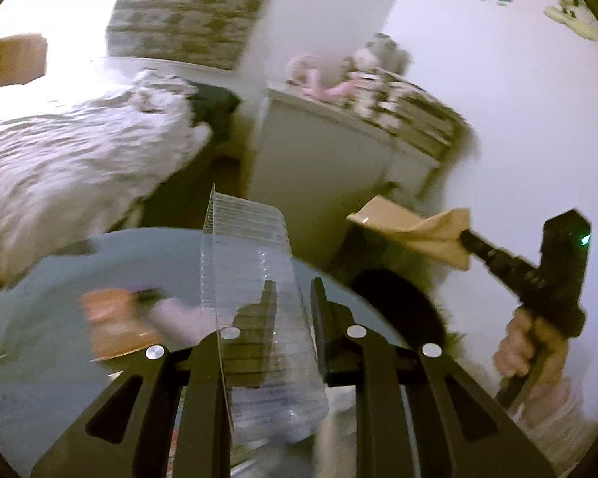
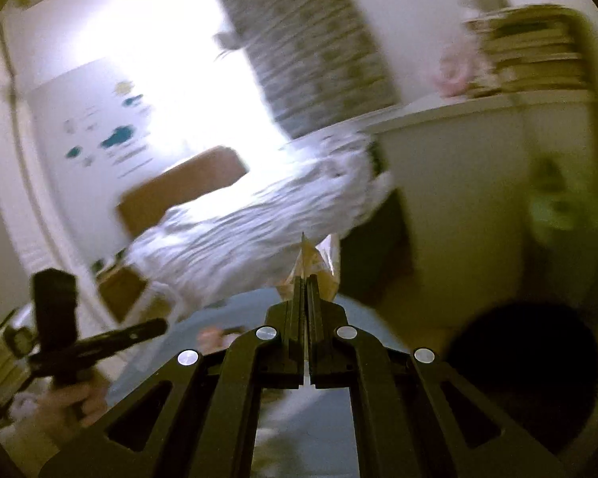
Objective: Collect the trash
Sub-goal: 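Carry both items to the black bin and open both tools to drop them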
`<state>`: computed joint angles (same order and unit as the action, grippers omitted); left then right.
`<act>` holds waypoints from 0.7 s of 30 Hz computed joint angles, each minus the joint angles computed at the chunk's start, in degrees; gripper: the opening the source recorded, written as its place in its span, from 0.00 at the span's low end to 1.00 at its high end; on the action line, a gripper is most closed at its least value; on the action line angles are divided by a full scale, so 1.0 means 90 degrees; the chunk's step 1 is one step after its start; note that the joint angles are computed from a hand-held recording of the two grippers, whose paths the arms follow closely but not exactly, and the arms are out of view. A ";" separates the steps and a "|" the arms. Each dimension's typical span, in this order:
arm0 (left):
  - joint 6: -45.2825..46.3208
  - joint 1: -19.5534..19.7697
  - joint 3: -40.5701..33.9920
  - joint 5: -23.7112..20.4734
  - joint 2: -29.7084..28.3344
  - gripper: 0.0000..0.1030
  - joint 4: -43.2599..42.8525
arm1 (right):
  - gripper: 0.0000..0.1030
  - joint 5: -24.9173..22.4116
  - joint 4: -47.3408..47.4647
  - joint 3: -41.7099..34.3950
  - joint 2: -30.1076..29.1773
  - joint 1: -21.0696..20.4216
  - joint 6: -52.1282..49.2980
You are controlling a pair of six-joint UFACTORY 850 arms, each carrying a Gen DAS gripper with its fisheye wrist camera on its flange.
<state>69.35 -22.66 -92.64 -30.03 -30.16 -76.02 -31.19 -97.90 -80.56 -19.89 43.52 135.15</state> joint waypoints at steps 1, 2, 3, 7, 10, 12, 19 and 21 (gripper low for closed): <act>-0.0070 -0.0129 -0.0195 -0.0093 -0.0131 0.18 0.0008 | 0.02 -0.0223 -0.0044 0.0289 0.0179 -0.0032 0.0224; -0.0140 -0.0254 -0.0383 -0.0163 -0.0260 0.18 0.0031 | 0.02 -0.0464 -0.0050 0.0534 0.0328 -0.0045 0.0395; -0.0241 -0.0380 -0.0593 -0.0234 -0.0403 0.18 0.0096 | 0.02 -0.0671 -0.0034 0.0737 0.0453 -0.0058 0.0523; -0.0754 -0.0781 -0.1443 -0.0513 -0.0996 0.18 0.0494 | 0.02 -0.1070 -0.0026 0.1489 0.0845 -0.0219 0.1127; -0.1203 -0.1059 -0.2115 -0.0692 -0.1462 0.18 0.0863 | 0.02 -0.1273 -0.0018 0.1943 0.1033 -0.0361 0.1542; -0.1556 -0.1222 -0.2625 -0.0846 -0.1823 0.18 0.1132 | 0.02 -0.1409 -0.0102 0.2296 0.1144 -0.0438 0.1965; -0.2744 -0.1617 -0.4182 -0.1214 -0.2925 0.18 0.2051 | 0.02 -0.1451 -0.0356 0.3169 0.1468 -0.0694 0.3054; -0.3015 -0.1674 -0.4570 -0.1373 -0.3193 0.18 0.2270 | 0.02 -0.1519 -0.0447 0.3301 0.1551 -0.0701 0.3196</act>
